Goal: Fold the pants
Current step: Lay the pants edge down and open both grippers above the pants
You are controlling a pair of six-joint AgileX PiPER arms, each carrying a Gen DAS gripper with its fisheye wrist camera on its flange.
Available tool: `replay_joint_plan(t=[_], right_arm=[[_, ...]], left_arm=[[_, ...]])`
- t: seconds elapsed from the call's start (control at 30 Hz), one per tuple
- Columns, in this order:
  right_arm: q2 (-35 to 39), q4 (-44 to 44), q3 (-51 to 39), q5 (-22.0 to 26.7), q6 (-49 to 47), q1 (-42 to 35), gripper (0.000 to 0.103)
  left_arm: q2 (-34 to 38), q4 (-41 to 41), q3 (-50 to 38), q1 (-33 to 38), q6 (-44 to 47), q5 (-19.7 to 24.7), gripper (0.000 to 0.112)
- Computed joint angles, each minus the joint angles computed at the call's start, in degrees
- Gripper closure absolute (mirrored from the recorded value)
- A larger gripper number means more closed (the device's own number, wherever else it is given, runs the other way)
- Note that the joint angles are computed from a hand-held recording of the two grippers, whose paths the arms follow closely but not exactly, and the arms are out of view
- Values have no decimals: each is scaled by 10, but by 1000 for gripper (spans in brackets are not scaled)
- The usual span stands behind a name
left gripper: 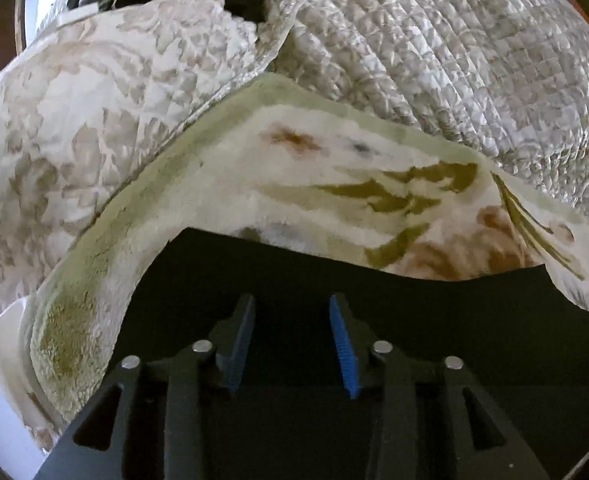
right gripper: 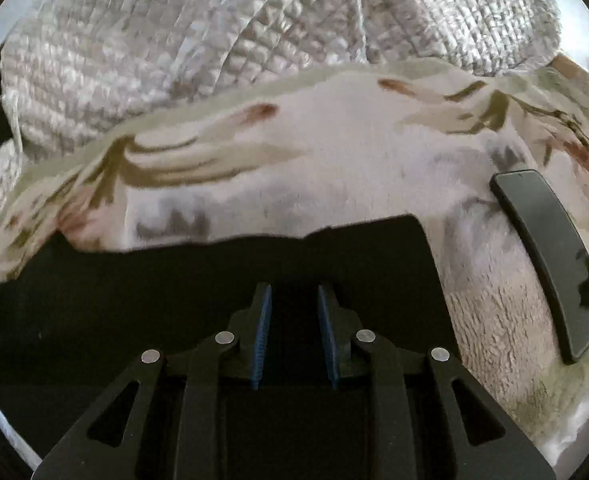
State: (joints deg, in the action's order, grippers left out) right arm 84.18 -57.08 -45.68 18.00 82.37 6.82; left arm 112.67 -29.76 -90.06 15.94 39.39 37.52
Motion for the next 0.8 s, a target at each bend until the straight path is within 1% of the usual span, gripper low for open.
replay_joint_plan(t=[0.07,0.1,0.17,0.2,0.3,0.4,0.5,0.57,0.6,0.63,0.67,0.8], right_arm=[[-6,-29,-1,21,22,19,77],[-10,-35,0,24,28,25,77],[-29,-54,16,7,44,38,77],[-32,-69,18,10,59,50,77],[-41,-99,28,23,88,104,77],[-50,-159,44,50,153,177,77],[-47,-211,65,88,222,259,77],[-31,-221,74,88,236,283,69],[-22,-224,73,95,241,293,62],[-16,-243,78,122,259,316,61],[-14,-243,77,141,254,330,61],[-34,-210,81,133,232,328,61]], left_arm=[[-9,-7,9,-1,12,-3,67],[-13,-16,11,0,21,5,67],[-31,-41,31,5,50,10,67],[-41,-46,43,5,59,7,67],[-84,-74,96,9,108,-1,67],[-131,-115,159,20,175,-5,67],[-163,-146,214,33,234,9,67],[-171,-133,246,36,241,9,67],[-172,-128,258,35,241,4,67],[-180,-145,276,38,264,-8,67],[-191,-157,291,40,286,-19,67],[-200,-145,284,53,266,6,67]])
